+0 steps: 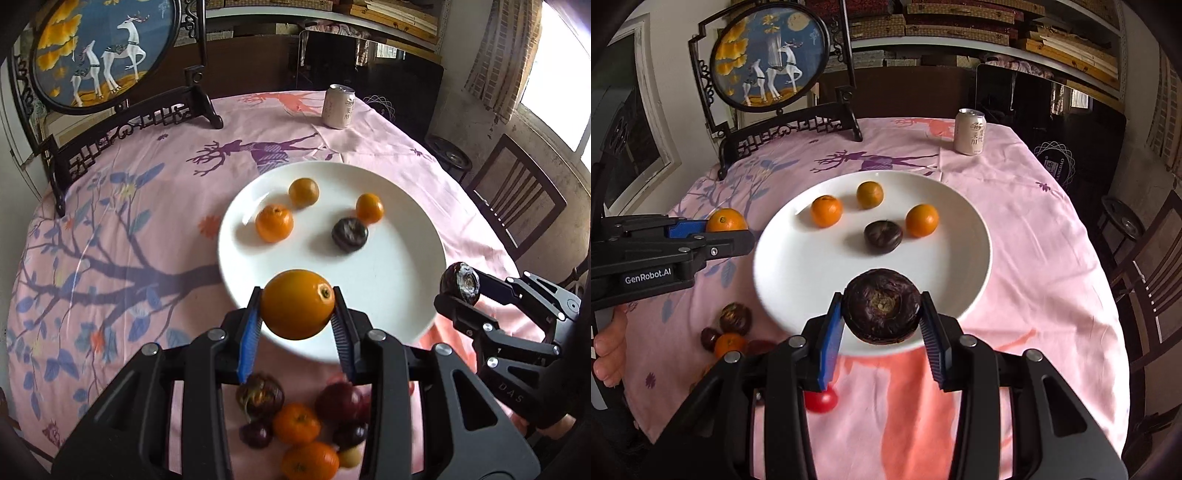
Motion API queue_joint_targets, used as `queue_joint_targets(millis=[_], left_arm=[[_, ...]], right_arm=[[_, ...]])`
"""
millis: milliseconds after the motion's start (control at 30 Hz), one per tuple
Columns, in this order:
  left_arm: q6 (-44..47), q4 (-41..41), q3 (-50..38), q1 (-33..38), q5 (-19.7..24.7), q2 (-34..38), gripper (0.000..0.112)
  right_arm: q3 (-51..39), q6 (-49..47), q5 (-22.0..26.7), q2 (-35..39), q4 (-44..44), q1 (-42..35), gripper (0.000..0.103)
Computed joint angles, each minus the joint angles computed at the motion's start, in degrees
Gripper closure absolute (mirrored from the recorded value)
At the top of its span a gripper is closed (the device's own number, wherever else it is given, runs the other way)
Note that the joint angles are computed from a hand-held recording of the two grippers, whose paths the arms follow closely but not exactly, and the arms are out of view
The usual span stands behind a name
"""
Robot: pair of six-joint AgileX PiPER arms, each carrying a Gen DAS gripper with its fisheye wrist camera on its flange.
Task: Organize fruits
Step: 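Carry both fruits over the white plate and open both tools to release, then move both tools back toward the fruit cluster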
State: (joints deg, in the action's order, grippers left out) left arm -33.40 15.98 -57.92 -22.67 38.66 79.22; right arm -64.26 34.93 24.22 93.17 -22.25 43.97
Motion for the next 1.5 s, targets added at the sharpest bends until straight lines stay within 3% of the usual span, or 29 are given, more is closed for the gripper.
queue_joint_targets(millis=[133, 200, 400, 433, 500, 567, 700, 800, 933, 1067, 1233, 1500], left_arm=[[3.4, -3.4, -11.5, 1.8, 0.4, 13.5, 0.076], [4.3, -4.6, -16.2, 2.3, 1.7, 18.7, 0.076], [4.8, -4.7, -24.5, 3.3, 4.2, 26.3, 0.074], [4.6, -4.7, -25.4, 3.3, 4.4, 26.7, 0.074], [3.8, -4.1, -25.5, 3.6, 4.3, 26.0, 0.057], [3.3, -3.2, -23.3, 3.6, 3.5, 23.1, 0.056], [1.4, -1.4, -12.1, 2.4, 0.7, 10.6, 0.047], [-9.6, 7.9, -0.2, -2.1, 0.6, -1.7, 0.034], [-22.5, 15.6, 13.1, -8.3, 1.9, -15.2, 0.034], [-36.8, 23.7, 21.0, -15.8, 9.1, -23.8, 0.034], [-47.8, 27.1, 27.7, -28.5, 20.4, -31.2, 0.033], [-60.4, 24.1, 35.1, -48.9, 30.4, -38.0, 0.033]], right_arm=[[-11.3, -10.1, 2.4, 10.8, 8.5, -5.6, 0.062], [-15.1, -11.0, 3.8, 14.6, 8.2, -6.6, 0.062], [-19.0, -16.3, 3.6, 19.1, 10.6, -8.1, 0.062], [-19.0, -14.8, 3.4, 19.1, 8.6, -7.8, 0.057], [-18.6, -7.6, 3.8, 18.7, 0.5, -6.5, 0.044], [-16.3, -4.7, 3.3, 16.2, -2.5, -6.1, 0.044], [-7.7, -9.1, 1.9, 7.1, 5.7, -6.5, 0.043], [2.5, -9.2, -0.8, -1.1, 9.1, -4.8, 0.043], [11.2, 3.7, -2.0, -7.7, 0.0, 1.1, 0.043], [12.8, 14.1, 1.5, -11.2, -9.7, 7.1, 0.043], [13.8, 20.4, 4.4, -11.6, -15.7, 12.9, 0.043], [16.4, 25.1, 0.7, -5.6, -19.6, 15.4, 0.043]])
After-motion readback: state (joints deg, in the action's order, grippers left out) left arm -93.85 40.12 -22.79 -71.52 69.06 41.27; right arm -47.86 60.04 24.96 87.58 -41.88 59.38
